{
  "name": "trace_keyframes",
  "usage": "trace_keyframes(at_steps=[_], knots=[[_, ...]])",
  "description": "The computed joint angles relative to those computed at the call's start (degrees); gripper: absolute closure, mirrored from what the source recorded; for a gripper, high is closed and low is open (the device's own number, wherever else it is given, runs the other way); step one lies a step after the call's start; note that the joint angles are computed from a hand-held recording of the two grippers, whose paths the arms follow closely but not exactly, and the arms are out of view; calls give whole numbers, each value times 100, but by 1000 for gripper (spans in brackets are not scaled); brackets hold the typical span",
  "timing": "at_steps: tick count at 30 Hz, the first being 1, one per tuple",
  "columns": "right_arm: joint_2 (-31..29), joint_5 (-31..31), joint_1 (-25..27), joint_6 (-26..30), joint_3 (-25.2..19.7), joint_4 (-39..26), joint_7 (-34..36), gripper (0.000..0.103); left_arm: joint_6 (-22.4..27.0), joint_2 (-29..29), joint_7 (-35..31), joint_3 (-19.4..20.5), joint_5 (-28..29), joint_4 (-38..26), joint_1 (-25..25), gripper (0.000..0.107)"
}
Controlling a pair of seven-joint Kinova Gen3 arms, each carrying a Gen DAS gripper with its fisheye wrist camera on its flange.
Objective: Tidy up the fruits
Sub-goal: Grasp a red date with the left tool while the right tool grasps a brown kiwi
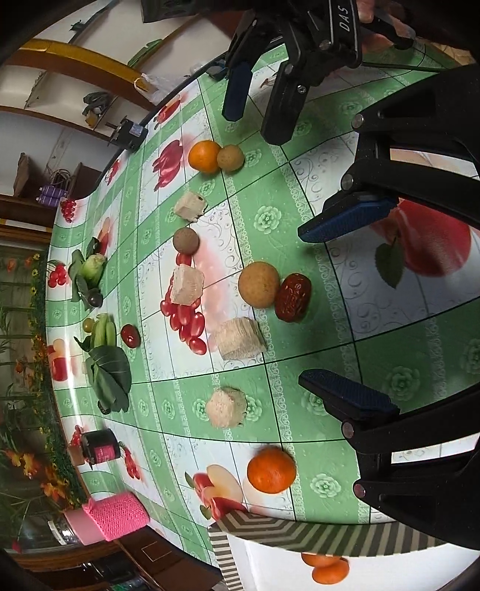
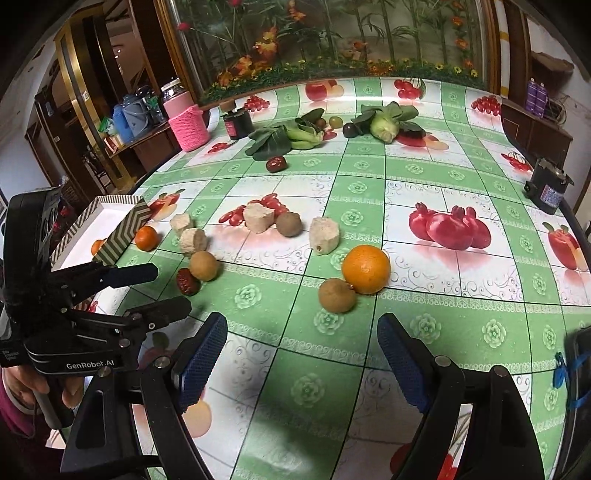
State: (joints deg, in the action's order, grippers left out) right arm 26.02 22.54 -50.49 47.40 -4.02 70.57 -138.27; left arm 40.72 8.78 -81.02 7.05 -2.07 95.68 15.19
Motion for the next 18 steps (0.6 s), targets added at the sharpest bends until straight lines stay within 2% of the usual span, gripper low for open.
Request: trace_keyframes(at_steps=[5, 11, 13, 14, 15, 16, 18], knots=[[181, -81, 77, 127, 13, -216, 128, 21, 20, 86, 44, -8, -79, -54, 41, 37], [379, -214, 169, 247, 73, -438, 214, 35, -1, 136, 41, -23, -142, -81, 70, 38], [411, -239, 179, 220, 100, -450, 212, 42, -48, 137, 107, -41, -245, -65, 119, 46], [425, -181, 135, 228, 143, -460, 197, 46, -66, 132, 144, -51, -311, -56, 144, 54], [445, -153, 112, 262, 165, -489, 196, 55, -90, 122, 192, -64, -389, -40, 174, 62], [452, -126, 95, 270, 185, -494, 185, 66, -99, 118, 195, -64, -406, -35, 170, 65], [453, -83, 75, 306, 223, -491, 143, 75, -138, 97, 171, -61, -400, -5, 145, 78]])
